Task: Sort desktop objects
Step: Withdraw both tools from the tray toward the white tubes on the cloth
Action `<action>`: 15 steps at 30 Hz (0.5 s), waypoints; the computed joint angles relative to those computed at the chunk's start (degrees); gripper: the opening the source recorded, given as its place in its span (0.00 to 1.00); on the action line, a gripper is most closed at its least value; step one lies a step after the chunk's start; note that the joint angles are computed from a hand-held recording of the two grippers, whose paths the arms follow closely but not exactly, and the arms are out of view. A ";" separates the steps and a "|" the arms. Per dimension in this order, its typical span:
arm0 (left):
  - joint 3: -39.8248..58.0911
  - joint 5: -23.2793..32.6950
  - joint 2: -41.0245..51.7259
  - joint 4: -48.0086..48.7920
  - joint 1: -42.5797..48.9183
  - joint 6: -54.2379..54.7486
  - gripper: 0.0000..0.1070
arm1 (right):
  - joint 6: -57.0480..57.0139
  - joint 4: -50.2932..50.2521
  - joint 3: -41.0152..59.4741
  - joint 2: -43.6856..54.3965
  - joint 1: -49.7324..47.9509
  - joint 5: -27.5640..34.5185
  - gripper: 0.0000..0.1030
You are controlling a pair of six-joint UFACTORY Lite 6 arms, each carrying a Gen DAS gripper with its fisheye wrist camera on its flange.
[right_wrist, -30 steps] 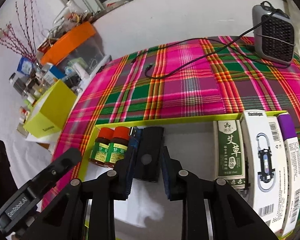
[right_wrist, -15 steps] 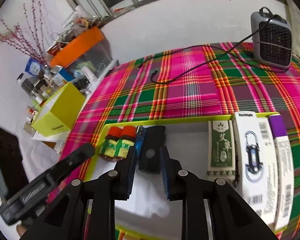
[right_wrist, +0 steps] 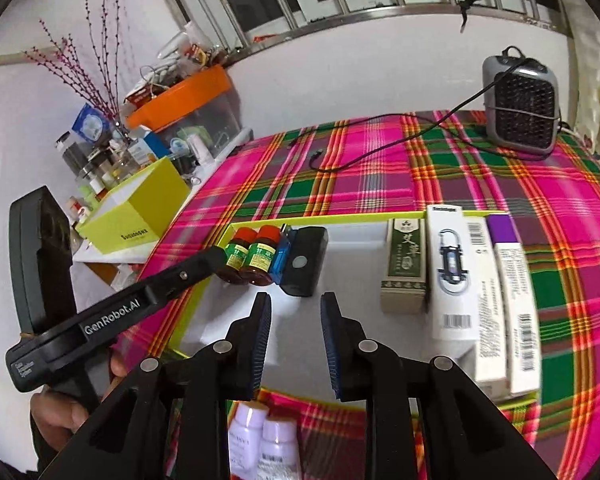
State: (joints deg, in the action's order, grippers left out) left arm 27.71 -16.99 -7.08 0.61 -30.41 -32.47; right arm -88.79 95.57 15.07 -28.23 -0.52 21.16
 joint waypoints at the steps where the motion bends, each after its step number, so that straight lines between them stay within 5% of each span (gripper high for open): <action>1: -0.42 0.43 -0.80 -2.02 -0.77 1.75 0.28 | 1.11 -1.27 -0.66 -1.41 -0.12 -0.10 0.26; 15: -6.43 3.94 -10.85 -47.04 -12.44 43.57 0.28 | 34.62 -36.37 -8.02 -20.66 3.66 -0.64 0.27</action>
State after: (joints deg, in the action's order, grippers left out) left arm 21.28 -13.05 -17.93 -46.42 -42.85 11.10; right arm -54.16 59.20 7.05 -48.89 3.14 20.51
